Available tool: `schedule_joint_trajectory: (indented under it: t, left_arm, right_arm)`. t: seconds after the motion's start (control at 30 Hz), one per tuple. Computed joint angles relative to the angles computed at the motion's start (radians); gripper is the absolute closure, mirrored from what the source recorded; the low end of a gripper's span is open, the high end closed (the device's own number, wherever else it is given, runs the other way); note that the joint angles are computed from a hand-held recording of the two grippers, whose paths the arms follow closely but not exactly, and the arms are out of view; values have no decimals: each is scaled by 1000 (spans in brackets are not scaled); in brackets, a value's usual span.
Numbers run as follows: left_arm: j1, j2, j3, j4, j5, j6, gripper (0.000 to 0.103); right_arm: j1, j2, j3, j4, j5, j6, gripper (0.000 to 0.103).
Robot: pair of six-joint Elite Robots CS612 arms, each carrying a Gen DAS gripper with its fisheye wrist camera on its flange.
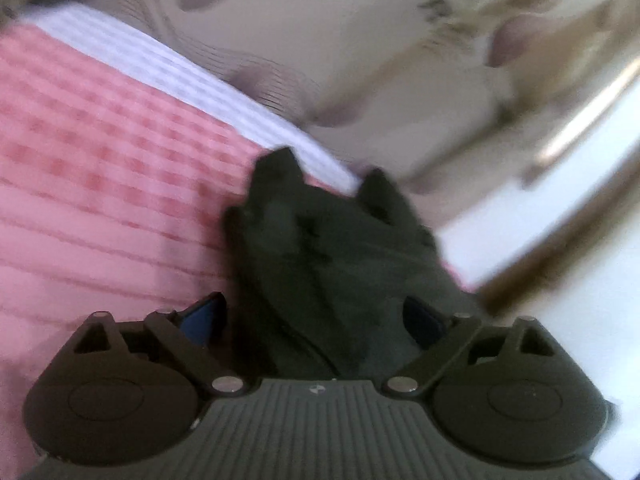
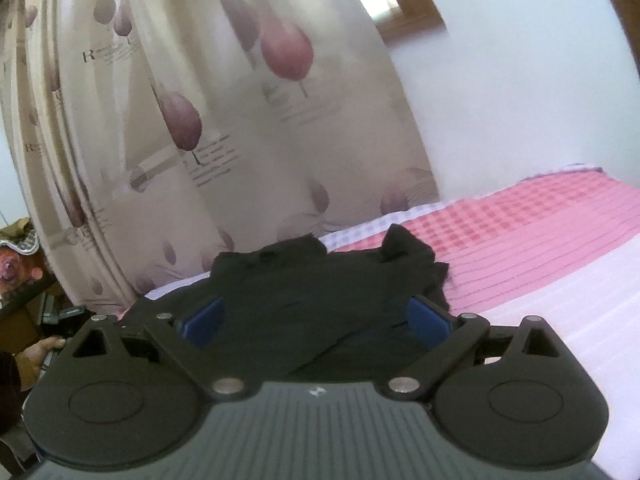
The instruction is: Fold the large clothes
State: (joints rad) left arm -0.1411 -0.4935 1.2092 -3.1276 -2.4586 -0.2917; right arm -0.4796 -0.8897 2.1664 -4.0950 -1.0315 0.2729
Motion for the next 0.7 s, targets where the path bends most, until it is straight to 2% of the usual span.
schedule_joint_trajectory:
  t: [0.03,0.07,0.1,0.17,0.2,0.33,0.43,0.63,0.67,0.7]
  left_arm:
    - [6,15,-26,49,-63,44,25]
    - [9,20,-37,89,-92,81,33]
    - [12,29,-54,119,-117,97,36]
    - [18,55,-95,150,-167,77,50]
    - [17,58,-104,178,-167,106,53]
    - [9,72,-134,242,-172,177,62]
    - [8,62,-116,231,-160,206,66]
    - [7,64,-108,154,-172,148,71]
    - [11,68,-114,166,-195,145,69]
    - [12,66,-117,206,-207,176,66]
  right_arm:
    - [3,-2,0,7,-2,-3,4]
    - [6,-3,0,13,-2,-6,4]
    - [11,-3,0,19,-6,-12,4]
    - [23,0,-4,26,-8,-21,4]
    - [28,4,-10,27,-4,-17,4]
    - [61,9,-40,40,-12,-1,4]
    - [80,9,-57,50,-10,-7,4]
    - [104,8,-62,62,-3,-41,4]
    - [105,6,-62,69,-3,-44,4]
    - [106,4,-61,71,-3,-46,4]
